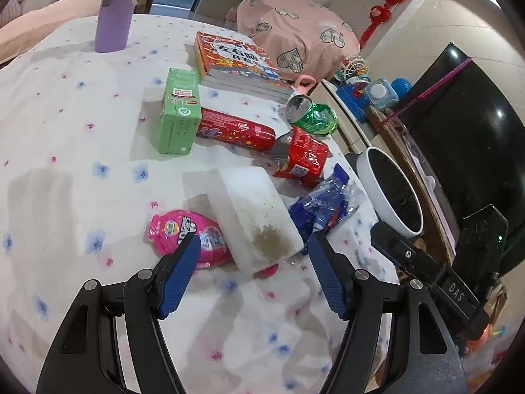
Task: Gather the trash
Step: 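Grasp the blue plastic bag with the right tool while the left tool approaches the white foam block, then close the left tool on the white foam block while the right tool holds the blue bag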
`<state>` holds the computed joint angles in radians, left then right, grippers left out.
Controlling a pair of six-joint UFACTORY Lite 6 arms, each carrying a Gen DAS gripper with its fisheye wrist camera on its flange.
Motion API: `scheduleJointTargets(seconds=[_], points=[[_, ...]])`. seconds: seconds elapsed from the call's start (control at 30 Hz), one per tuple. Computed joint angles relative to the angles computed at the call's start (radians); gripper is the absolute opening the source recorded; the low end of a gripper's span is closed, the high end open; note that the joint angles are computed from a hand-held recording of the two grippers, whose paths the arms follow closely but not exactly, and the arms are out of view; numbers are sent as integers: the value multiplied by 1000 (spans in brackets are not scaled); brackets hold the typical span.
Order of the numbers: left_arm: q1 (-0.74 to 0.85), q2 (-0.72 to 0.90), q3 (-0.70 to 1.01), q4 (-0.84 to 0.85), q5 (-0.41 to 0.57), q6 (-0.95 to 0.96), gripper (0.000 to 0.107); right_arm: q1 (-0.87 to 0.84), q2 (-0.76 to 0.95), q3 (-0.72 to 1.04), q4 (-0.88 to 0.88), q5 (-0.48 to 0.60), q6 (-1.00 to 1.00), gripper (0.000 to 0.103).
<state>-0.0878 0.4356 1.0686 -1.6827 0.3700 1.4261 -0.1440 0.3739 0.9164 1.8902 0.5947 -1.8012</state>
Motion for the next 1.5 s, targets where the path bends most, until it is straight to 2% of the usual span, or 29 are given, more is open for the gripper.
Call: scheduleJointTargets(seconds=[0.1,0.2,0.3,0.37,0.43,0.47,0.5,0.57,0.63,0.67,0.87,1.07,1.13,1.17,1.23,1.27,1.3,1.47,1.5], points=[[-5,52,60,56,-10,-53,69,9,56,56,-12,6,36,82],[-9,105,116,95,-14,-90,69,18,125,128,-53,15,101,74],[-24,121,144,111,-25,-99,69,17,216,217,-117,52,201,65],[-35,140,168,138,-21,-116,69,17,264,263,-147,75,245,52],[-56,145,179,145,-42,-109,63,17,284,282,-152,90,249,45],[-68,161,195,191,-47,-149,50,21,275,274,-139,78,228,41],[-74,173,205,215,-49,-176,50,22,265,264,-129,72,210,40],[-86,168,191,158,-68,-119,48,12,233,232,-105,62,169,35],[-93,153,176,127,-66,-81,45,-27,200,197,-110,92,152,34],[-94,144,166,114,-57,-70,28,-40,183,184,-109,93,145,34],[-118,97,148,100,-55,-47,22,-146,77,97,-118,109,98,33],[-141,101,145,132,-89,-90,25,-229,33,56,-136,131,86,33],[-139,100,148,176,-91,-144,32,-245,20,40,-140,138,80,33],[-140,109,157,211,-89,-183,41,-245,20,40,-142,137,81,33],[-149,124,170,263,-100,-239,49,-251,21,34,-143,142,78,33],[-155,138,181,317,-107,-300,61,-251,24,35,-142,144,78,33],[-159,145,186,330,-109,-319,64,-252,26,34,-142,145,77,33],[-212,155,187,318,-171,-296,64,-266,37,33,-151,153,76,33],[-222,156,189,323,-184,-298,59,-268,38,33,-152,154,75,33]])
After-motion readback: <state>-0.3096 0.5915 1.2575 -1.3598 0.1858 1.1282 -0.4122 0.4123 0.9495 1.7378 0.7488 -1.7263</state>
